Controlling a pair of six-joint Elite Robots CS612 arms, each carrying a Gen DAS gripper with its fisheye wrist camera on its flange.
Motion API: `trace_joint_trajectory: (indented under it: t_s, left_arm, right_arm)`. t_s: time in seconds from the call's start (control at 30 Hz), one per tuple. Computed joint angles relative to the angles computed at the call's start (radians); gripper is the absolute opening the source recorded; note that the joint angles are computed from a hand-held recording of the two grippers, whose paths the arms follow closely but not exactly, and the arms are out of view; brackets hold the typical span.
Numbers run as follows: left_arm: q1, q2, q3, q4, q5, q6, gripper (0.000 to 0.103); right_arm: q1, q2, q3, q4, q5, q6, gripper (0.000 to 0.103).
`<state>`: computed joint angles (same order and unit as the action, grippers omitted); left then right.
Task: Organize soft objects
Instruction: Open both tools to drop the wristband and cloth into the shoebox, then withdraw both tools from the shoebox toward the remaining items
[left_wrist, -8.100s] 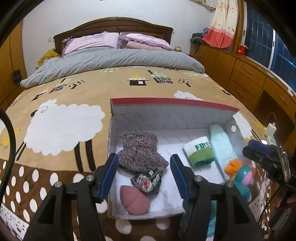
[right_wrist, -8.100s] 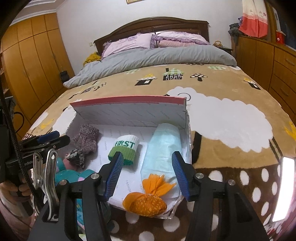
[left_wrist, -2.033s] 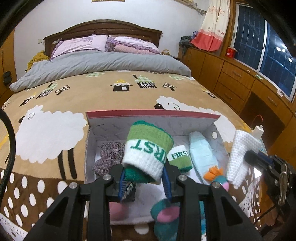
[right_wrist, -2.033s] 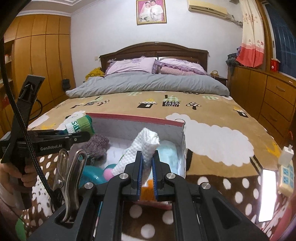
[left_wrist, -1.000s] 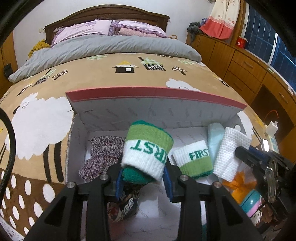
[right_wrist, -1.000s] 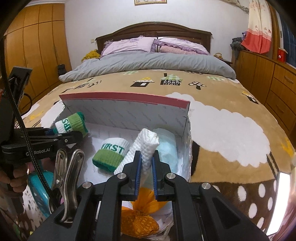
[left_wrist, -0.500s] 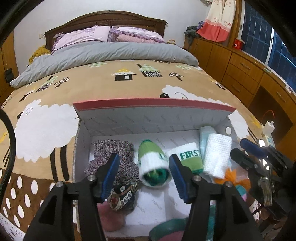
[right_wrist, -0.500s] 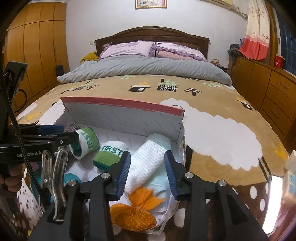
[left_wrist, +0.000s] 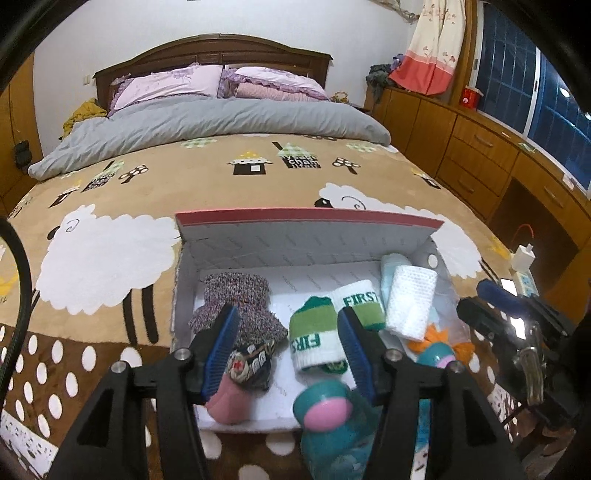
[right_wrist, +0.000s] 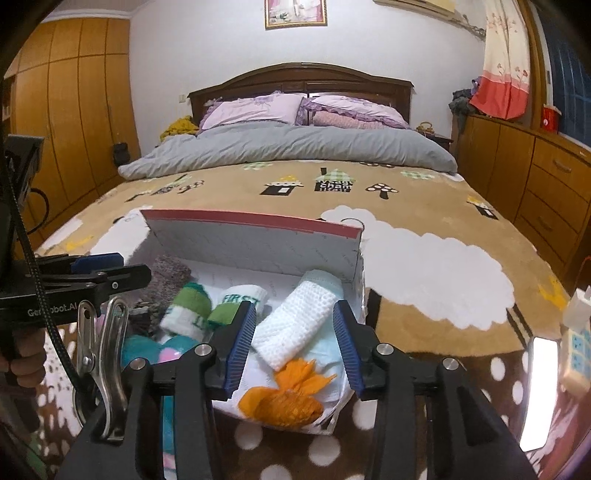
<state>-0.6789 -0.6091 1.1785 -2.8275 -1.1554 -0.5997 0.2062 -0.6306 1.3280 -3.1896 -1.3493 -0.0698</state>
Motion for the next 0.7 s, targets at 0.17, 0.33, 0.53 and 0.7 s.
trace_joint_trajectory:
  t_s: [0.17, 0.33, 0.53, 0.7]
  left_arm:
    - [-0.012, -0.033, 0.059, -0.039, 0.007, -0.005, 0.059]
    - [-0.029, -0.068, 0.127, -0.087, 0.016, -0.008, 0.059]
    - [-0.050, -0.102, 0.199, -0.130, 0.018, -0.020, 0.059]
    - [-0.066, -0.123, 0.251, -0.148, 0.014, -0.040, 0.059]
  right_arm:
    - [0.000, -0.024, 0.045, -0.035, 0.012, 0.009, 0.045]
    - [0.000, -0.053, 0.100, -0.083, 0.027, 0.018, 0.045]
    - [-0.001, -0.085, 0.168, -0.133, 0.045, 0.028, 0.045]
    - [0.001, -0.107, 0.219, -0.152, 0.054, 0.030, 0.045]
